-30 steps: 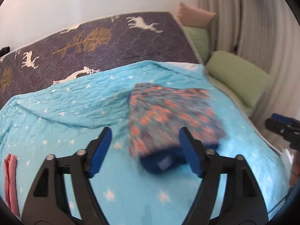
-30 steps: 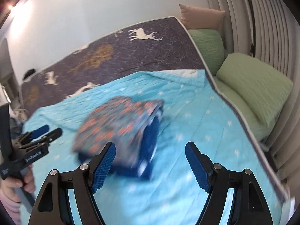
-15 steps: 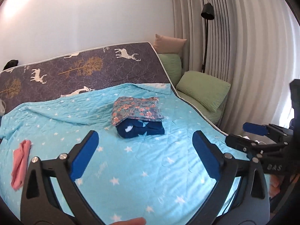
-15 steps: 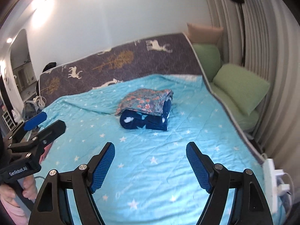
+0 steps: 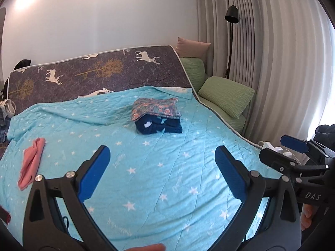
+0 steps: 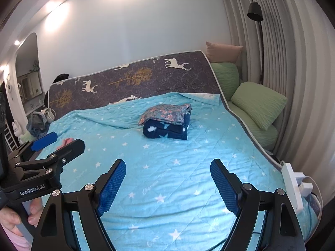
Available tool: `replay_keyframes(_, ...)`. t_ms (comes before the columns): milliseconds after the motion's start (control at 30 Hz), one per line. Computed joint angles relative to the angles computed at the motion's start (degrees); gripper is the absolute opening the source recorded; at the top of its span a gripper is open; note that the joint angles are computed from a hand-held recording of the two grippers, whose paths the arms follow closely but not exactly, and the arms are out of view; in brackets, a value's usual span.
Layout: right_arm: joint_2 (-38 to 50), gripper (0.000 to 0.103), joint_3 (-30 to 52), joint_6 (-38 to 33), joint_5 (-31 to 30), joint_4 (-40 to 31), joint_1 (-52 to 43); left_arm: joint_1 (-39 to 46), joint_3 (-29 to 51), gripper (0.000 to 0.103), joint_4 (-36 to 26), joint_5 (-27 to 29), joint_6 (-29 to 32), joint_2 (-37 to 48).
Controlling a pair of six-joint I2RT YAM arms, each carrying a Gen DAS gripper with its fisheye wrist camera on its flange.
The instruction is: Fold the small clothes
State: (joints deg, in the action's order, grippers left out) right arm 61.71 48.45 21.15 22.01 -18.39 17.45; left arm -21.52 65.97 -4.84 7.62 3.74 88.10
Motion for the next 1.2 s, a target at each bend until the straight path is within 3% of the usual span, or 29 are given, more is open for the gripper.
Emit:
replay_keyframes(400,0.68,0.085,-0.77,2.79,5.57,-0.2,7.12,2.28,-5.56,0.1,0.75,-0.2,0.44,-4.33)
replay_keyframes(1200,0.8,0.085,-1.71,3.07,5.09,0.77,6.84,1.86,-6.39,0.1,0.69,-3.1,-0.53,-4.07)
